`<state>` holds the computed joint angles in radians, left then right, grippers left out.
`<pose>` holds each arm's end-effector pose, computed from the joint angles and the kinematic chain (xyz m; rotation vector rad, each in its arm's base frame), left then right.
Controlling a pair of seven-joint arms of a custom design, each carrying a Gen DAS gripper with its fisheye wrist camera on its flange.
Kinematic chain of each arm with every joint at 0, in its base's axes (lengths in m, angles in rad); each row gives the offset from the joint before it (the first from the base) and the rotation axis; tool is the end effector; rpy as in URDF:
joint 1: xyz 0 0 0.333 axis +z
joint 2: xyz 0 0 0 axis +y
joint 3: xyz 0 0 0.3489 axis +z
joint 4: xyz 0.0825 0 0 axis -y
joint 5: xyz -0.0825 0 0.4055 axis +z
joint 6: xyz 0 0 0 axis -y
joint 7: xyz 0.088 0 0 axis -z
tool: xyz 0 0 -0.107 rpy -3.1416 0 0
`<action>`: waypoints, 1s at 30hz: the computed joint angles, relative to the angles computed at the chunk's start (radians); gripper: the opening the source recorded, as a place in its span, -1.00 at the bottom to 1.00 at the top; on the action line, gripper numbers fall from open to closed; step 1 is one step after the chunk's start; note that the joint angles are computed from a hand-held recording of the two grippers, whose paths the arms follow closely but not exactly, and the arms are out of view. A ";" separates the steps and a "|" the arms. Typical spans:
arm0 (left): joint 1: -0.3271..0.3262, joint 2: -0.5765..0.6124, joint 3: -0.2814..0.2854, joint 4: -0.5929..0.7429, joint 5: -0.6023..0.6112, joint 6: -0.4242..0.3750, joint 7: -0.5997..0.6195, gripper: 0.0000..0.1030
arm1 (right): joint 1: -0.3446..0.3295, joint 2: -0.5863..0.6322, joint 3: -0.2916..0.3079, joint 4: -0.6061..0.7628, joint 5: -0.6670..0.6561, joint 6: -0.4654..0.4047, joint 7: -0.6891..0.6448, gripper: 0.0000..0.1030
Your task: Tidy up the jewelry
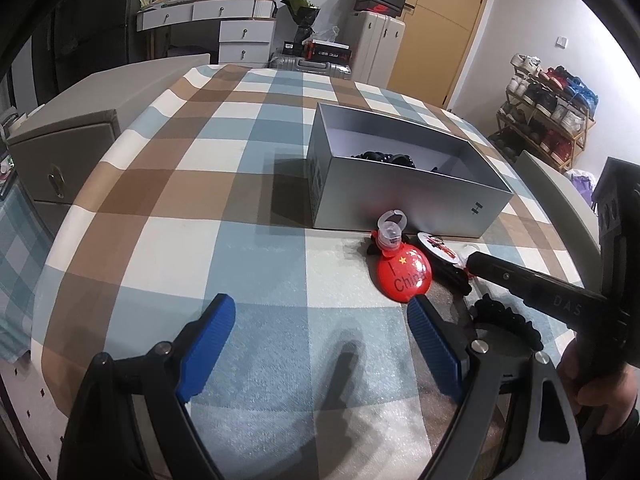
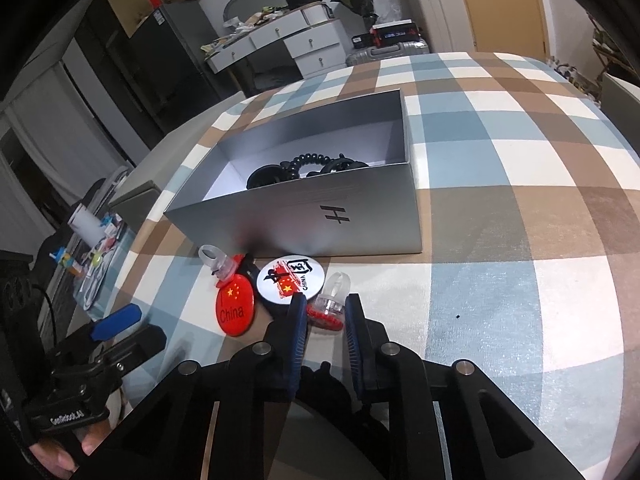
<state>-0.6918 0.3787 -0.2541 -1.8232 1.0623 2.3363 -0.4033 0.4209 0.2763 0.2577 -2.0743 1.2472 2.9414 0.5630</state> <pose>0.4263 -0.5400 0.3726 -2.1053 1.4799 -0.7630 0.5271 0.3367 0.3494 -2.0237 1.2244 -0.0095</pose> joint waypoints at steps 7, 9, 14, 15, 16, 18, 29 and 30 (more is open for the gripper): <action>0.008 0.010 -0.003 0.018 -0.028 -0.003 0.033 0.65 | -0.011 -0.015 0.007 -0.005 0.095 -0.002 -0.088 -0.64; 0.010 0.018 -0.001 0.032 -0.034 0.002 0.056 0.65 | -0.014 -0.024 0.005 -0.010 0.131 -0.007 -0.119 -0.64; 0.011 0.041 0.012 0.074 -0.030 0.017 0.107 0.65 | -0.014 -0.049 -0.015 -0.028 0.229 -0.021 -0.191 -0.64; 0.012 0.048 0.017 0.084 -0.025 0.027 0.114 0.64 | -0.015 -0.054 -0.020 -0.033 0.247 -0.024 -0.206 -0.64; 0.012 0.052 0.021 0.090 -0.021 0.038 0.117 0.64 | -0.013 -0.059 -0.024 -0.038 0.261 -0.026 -0.217 -0.64; 0.013 0.064 0.030 0.104 -0.008 0.066 0.126 0.64 | -0.012 -0.071 -0.034 -0.049 0.293 -0.032 -0.244 -0.64; 0.019 0.106 0.051 0.150 -0.034 0.129 0.199 0.05 | -0.005 -0.104 -0.071 -0.079 0.354 -0.050 -0.281 -0.64; 0.018 0.108 0.052 0.152 -0.039 0.133 0.206 -0.05 | -0.004 -0.104 -0.071 -0.079 0.356 -0.050 -0.282 -0.64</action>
<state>-0.6734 0.4867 -0.2020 -1.6714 1.0228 2.4691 -0.1969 0.4168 0.1723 0.1868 -2.1534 1.6031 2.8915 0.2809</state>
